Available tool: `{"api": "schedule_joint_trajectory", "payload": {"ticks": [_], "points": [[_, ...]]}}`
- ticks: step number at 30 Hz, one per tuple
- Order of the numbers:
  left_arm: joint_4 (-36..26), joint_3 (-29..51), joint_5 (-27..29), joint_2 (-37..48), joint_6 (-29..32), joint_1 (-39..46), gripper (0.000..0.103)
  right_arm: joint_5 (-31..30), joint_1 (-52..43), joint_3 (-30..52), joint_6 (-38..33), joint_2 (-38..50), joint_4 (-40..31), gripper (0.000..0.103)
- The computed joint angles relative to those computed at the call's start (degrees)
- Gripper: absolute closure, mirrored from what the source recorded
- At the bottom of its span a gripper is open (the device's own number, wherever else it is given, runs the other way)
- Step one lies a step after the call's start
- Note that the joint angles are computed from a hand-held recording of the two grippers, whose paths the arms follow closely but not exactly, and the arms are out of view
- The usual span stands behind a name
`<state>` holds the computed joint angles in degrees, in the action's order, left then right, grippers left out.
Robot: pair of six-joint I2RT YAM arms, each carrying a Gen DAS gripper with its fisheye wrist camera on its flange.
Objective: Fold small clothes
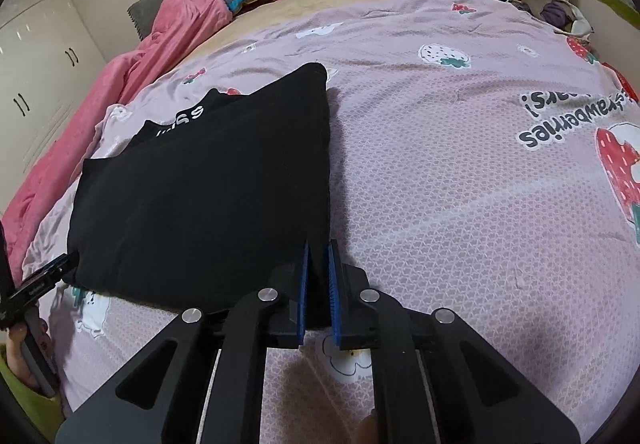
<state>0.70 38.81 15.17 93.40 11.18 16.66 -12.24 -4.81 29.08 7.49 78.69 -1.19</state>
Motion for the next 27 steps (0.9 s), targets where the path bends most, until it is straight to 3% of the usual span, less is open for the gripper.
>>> {"api": "schedule_joint_trajectory", "payload": {"ticks": [8, 17, 21, 27], "points": [[0.56, -1.24, 0.13, -1.42, 0.25, 0.27, 0.039, 0.66, -0.20, -3.24, 1.21, -5.89, -1.43, 0.068], [0.52, -2.83, 0.98, -3.55, 0.48, 0.93, 0.039, 1.79, -0.31, -5.75, 0.82, -14.64, -5.37, 0.048], [0.35, -3.59, 1.21, -4.69, 0.71, 1.23, 0.039, 2.18, 0.14, -7.10, 0.99, -19.29, -6.77, 0.034], [-0.15, -4.37, 2.42, -5.67, 0.88, 2.01, 0.031, 5.78, 3.56, -8.42, 1.04, -24.13, -8.89, 0.023]]}}
